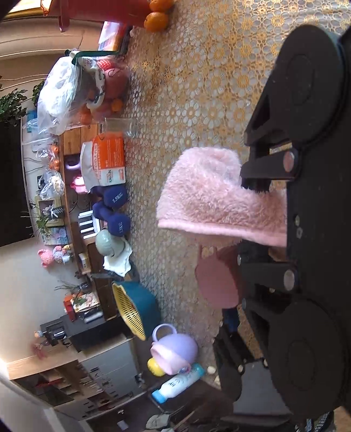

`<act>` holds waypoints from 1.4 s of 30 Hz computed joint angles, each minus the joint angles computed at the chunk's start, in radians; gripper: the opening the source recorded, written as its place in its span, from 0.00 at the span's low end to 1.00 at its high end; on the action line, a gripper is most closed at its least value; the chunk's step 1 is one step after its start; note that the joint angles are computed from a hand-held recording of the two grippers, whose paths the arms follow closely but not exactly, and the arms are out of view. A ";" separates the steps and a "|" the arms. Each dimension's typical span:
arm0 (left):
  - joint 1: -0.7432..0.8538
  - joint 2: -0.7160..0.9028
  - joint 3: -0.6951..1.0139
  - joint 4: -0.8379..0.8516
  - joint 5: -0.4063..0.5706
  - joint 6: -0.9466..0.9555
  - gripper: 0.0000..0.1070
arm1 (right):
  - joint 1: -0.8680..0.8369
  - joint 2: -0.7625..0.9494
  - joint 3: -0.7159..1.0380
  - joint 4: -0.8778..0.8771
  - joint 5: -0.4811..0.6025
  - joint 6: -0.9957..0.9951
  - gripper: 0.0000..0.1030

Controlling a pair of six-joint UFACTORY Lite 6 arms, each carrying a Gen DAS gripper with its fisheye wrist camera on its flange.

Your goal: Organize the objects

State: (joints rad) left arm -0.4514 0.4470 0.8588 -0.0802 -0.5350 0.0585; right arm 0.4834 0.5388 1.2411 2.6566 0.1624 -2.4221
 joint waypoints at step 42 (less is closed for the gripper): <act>0.043 -0.084 -0.047 0.147 -0.052 -0.060 0.54 | -0.099 0.254 0.310 -0.690 0.172 0.876 0.22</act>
State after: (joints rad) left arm -0.4084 0.3632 0.8120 0.0664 -0.5866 -0.0013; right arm 0.3846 0.7924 1.5511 1.9665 0.3345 -1.5462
